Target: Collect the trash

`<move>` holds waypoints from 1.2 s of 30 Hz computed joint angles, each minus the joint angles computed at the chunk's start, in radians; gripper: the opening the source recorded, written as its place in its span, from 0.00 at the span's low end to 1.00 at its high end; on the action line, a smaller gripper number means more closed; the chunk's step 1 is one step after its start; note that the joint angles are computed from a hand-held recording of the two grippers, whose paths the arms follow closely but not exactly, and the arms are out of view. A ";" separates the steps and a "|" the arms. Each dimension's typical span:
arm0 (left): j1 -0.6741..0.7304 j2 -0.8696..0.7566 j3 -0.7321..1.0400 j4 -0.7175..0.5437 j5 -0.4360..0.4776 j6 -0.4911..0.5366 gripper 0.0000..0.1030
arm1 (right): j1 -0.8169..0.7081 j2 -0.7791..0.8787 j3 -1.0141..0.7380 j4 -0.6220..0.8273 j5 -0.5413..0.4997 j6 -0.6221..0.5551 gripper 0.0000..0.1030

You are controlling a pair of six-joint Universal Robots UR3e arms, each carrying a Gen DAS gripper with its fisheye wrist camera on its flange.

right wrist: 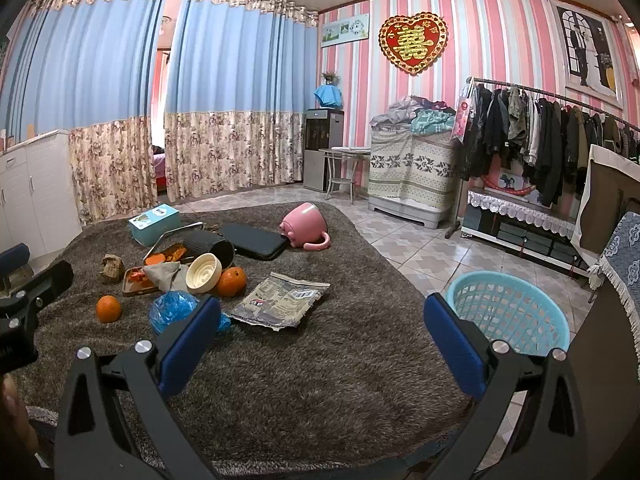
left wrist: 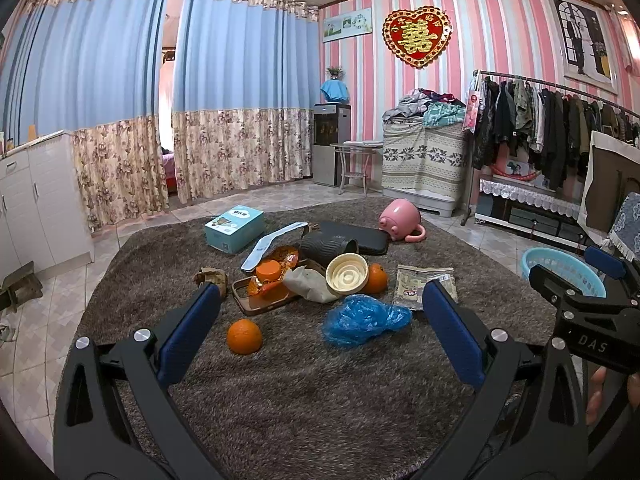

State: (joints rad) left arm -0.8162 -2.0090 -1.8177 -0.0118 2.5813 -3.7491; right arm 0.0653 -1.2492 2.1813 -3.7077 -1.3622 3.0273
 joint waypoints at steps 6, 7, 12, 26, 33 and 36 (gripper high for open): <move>0.002 0.001 -0.004 0.006 -0.004 0.002 0.95 | -0.002 -0.002 0.001 0.001 0.003 -0.001 0.96; 0.002 0.001 -0.005 0.008 -0.004 0.002 0.95 | -0.001 0.000 0.000 0.000 0.002 -0.001 0.96; 0.003 0.002 -0.005 0.005 -0.005 0.002 0.95 | -0.002 -0.002 0.001 0.003 0.003 -0.001 0.96; 0.004 0.004 -0.005 0.004 -0.007 0.000 0.95 | -0.008 -0.011 0.001 0.013 0.009 0.001 0.96; 0.004 0.003 -0.005 0.006 -0.007 0.002 0.95 | -0.009 -0.012 0.000 0.017 0.012 0.002 0.96; 0.007 -0.004 -0.016 0.033 -0.006 0.010 0.95 | -0.006 -0.008 -0.001 0.013 0.008 0.000 0.96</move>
State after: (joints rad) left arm -0.8095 -2.0133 -1.8335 0.0208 2.5754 -3.7392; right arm 0.0591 -1.2576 2.1800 -3.6943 -1.3539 3.0271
